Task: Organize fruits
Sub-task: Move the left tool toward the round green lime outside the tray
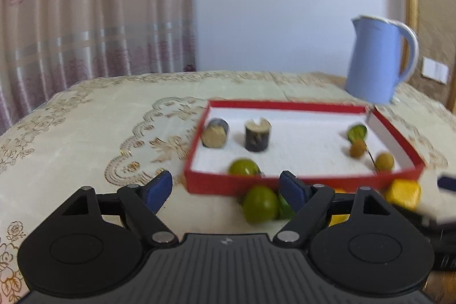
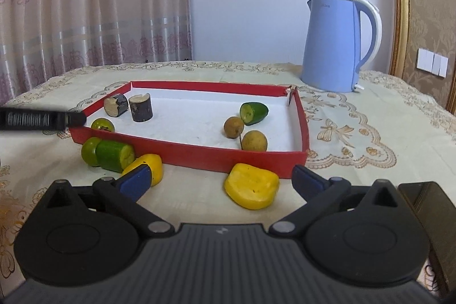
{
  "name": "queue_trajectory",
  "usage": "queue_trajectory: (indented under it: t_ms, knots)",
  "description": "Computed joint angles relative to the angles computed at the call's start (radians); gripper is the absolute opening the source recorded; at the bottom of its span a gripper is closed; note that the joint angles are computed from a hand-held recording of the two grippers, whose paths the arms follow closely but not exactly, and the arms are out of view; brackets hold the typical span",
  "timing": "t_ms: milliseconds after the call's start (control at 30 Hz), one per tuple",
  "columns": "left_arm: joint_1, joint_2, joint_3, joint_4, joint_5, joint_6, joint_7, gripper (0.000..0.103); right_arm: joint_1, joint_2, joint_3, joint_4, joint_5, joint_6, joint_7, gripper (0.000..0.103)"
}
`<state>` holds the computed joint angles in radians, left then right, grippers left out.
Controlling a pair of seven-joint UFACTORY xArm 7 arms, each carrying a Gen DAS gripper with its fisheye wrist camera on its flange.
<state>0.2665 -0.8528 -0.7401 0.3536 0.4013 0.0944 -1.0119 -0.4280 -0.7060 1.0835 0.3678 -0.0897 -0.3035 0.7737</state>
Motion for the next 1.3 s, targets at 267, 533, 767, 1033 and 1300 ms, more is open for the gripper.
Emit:
queue_trajectory:
  t_ms: [267, 533, 767, 1033, 1300]
  knots:
    - [0.008, -0.032, -0.071, -0.017, 0.035, -0.062, -0.001, 0.082, 0.008, 0.011, -0.013, -0.009, 0.010, -0.002, 0.002, 0.103]
    - [0.021, 0.063, -0.072, -0.009, -0.016, -0.184, 0.100, 0.077, 0.002, 0.005, -0.013, -0.011, -0.002, 0.006, 0.013, 0.103]
    - [0.049, 0.037, -0.058, -0.015, -0.067, -0.091, 0.118, 0.077, 0.006, 0.023, -0.019, -0.008, -0.004, 0.006, 0.002, 0.103]
    - [0.038, 0.008, -0.037, -0.023, -0.045, -0.007, 0.088, 0.077, 0.007, 0.033, -0.019, -0.004, 0.004, 0.006, -0.011, 0.103]
    - [-0.061, -0.029, 0.135, -0.061, 0.002, 0.066, 0.072, 0.077, -0.001, 0.031, -0.010, -0.007, 0.014, -0.009, -0.011, 0.103]
